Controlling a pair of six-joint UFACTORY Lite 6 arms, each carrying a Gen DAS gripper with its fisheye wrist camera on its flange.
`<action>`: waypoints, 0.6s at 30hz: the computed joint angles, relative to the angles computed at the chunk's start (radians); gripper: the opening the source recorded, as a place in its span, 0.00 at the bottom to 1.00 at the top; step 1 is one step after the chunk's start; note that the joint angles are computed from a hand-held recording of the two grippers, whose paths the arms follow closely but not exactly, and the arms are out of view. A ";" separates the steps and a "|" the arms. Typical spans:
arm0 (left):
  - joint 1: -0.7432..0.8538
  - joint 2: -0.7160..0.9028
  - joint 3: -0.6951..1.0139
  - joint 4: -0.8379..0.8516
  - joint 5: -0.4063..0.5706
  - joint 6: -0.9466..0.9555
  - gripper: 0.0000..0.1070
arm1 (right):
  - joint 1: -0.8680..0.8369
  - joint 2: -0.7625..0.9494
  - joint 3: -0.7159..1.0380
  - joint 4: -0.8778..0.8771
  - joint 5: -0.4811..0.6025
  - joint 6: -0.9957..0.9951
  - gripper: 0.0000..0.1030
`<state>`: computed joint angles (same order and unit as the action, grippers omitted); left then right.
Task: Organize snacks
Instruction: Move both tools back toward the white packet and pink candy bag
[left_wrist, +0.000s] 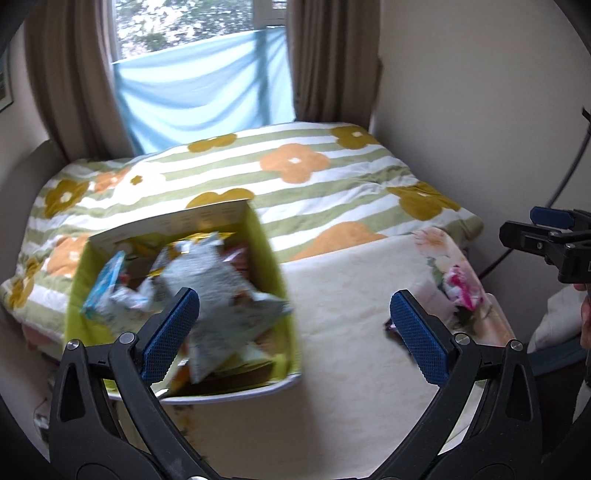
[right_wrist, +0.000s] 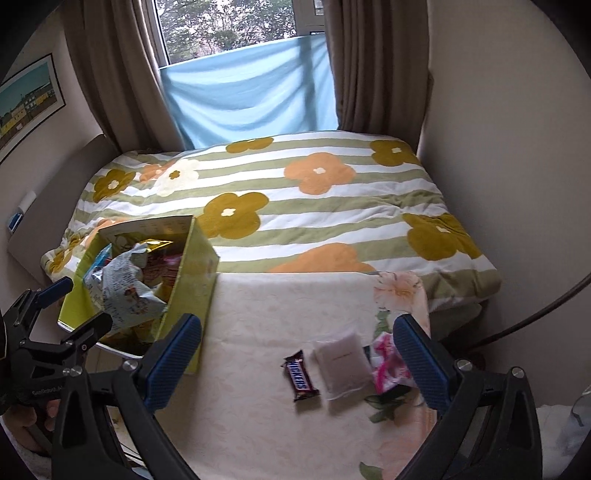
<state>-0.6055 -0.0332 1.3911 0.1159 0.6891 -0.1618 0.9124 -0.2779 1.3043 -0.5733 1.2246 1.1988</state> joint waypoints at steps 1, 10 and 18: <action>-0.040 0.027 0.014 0.013 -0.003 -0.027 0.96 | -0.015 -0.032 -0.027 0.003 0.006 -0.011 1.00; -0.249 0.314 0.190 0.014 -0.006 -0.074 0.96 | -0.322 -0.320 -0.330 0.192 -0.118 -0.251 1.00; -0.312 0.554 0.290 -0.095 -0.039 0.101 0.96 | -0.667 -0.454 -0.582 0.452 -0.275 -0.607 1.00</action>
<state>-0.9171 0.5206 1.6815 0.0208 0.6500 -0.0609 0.2456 -0.7317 0.7226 -0.1210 0.9498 0.5923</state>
